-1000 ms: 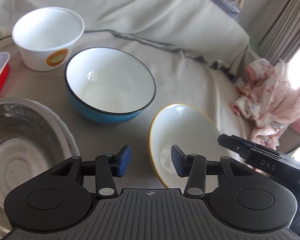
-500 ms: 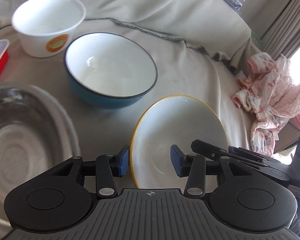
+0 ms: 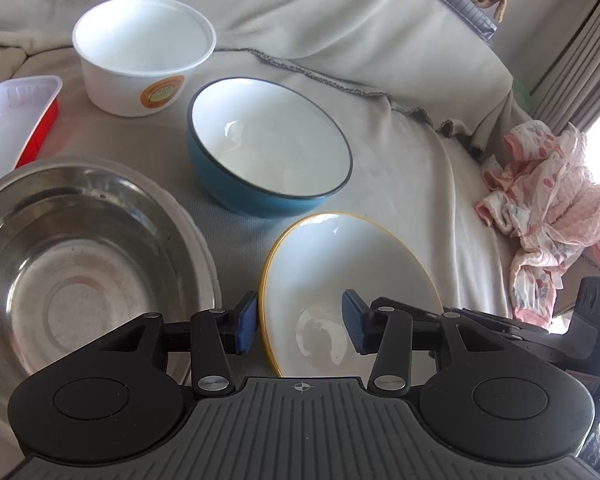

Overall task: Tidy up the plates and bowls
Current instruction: 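Move the right gripper past the yellow-rimmed bowl to the blue bowl, then grasp the blue bowl rim with the right gripper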

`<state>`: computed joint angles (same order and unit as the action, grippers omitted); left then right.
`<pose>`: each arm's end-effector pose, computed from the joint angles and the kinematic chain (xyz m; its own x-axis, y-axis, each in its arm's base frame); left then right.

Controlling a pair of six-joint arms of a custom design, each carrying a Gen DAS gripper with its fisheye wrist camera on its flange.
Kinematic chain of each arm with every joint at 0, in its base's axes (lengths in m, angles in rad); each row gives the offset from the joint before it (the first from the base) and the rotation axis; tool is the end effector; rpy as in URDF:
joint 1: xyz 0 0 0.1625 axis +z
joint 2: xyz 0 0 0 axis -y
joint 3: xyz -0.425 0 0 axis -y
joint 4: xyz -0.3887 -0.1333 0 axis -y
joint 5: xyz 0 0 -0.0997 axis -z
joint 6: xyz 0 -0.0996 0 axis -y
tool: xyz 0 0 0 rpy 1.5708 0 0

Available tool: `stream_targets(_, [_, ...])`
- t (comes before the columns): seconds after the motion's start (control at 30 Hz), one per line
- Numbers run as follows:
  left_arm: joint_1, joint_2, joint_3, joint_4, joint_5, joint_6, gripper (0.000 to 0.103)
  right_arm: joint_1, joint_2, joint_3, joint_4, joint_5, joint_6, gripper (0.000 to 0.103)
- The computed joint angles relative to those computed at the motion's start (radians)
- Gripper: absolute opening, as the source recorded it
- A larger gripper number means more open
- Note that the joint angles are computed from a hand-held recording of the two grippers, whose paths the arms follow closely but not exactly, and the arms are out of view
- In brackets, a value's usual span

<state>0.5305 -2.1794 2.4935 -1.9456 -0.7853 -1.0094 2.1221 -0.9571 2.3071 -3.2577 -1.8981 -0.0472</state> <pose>-0.0957 -0.2924 0.3269 -0.9390 -0.1144 -0.3244 0.1242 0.7667 -0.6298 0.3247 -0.3347 0.0746 -0.8380 -0.4429 0.3187 -0.5345 0.7839 -0.3159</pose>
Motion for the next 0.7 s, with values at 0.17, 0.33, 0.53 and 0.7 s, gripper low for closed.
stream_targets(0.17, [0.039,0.045,0.009,-0.101,-0.007,0.081,0.049,0.004,0.01,-0.012,-0.01,-0.028,-0.013,0.033])
stream_targets(0.33, [0.058,0.028,0.01,-0.131,-0.04,0.118,0.049,0.003,0.004,-0.011,0.004,-0.031,-0.032,0.034])
stream_targets(0.53, [0.024,-0.061,-0.056,-0.02,-0.065,0.095,0.048,0.032,-0.059,-0.024,0.0,-0.048,-0.088,0.035])
stream_targets(0.7, [0.098,0.066,-0.213,0.06,0.083,0.155,0.048,0.051,-0.056,-0.214,0.203,-0.047,-0.068,0.047])
